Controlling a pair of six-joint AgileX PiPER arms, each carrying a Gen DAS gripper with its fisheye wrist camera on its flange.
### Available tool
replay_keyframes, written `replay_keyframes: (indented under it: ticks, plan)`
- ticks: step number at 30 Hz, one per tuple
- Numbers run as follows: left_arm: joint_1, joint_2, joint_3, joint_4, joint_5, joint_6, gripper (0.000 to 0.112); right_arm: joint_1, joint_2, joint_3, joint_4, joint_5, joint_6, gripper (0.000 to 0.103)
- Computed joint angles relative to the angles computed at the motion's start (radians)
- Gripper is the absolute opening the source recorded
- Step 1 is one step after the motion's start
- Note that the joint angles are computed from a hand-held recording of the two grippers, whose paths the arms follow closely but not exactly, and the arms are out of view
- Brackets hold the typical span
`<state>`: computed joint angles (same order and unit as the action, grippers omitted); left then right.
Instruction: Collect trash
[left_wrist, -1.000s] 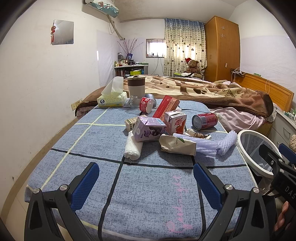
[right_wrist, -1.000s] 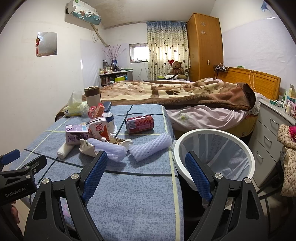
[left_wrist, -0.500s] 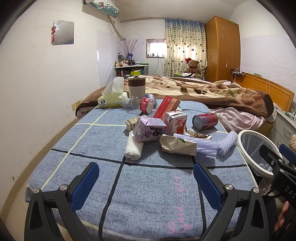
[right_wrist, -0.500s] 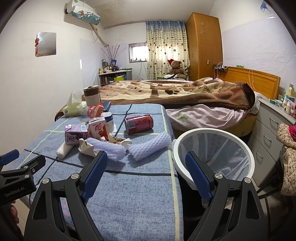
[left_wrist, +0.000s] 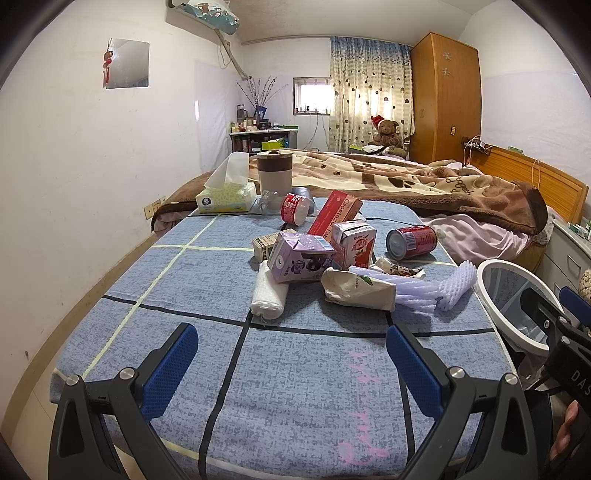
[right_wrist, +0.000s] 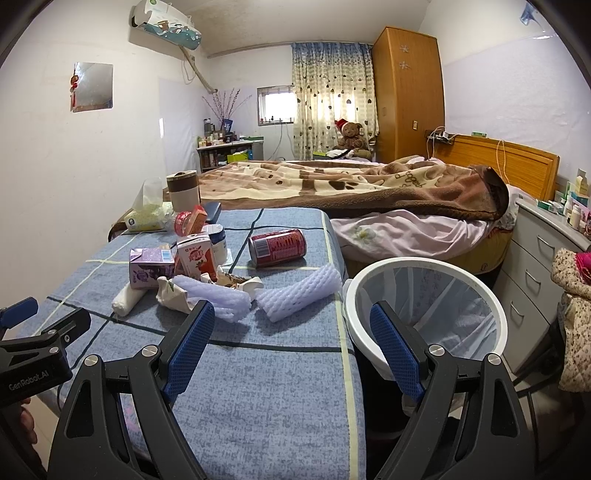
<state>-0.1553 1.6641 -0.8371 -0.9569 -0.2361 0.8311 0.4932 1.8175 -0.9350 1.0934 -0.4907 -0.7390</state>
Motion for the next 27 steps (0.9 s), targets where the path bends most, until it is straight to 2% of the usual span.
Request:
replay_keyframes:
  ticks: [18, 27]
  plan:
    - [0.005, 0.007, -0.004, 0.021, -0.002, -0.019, 0.103, -0.001, 0.0, -0.007, 0.022, -0.003, -0.022, 0.088]
    - [0.027, 0.048, -0.038, 0.078, 0.013, -0.058, 0.103, -0.007, 0.025, -0.039, 0.063, 0.009, -0.071, 0.088]
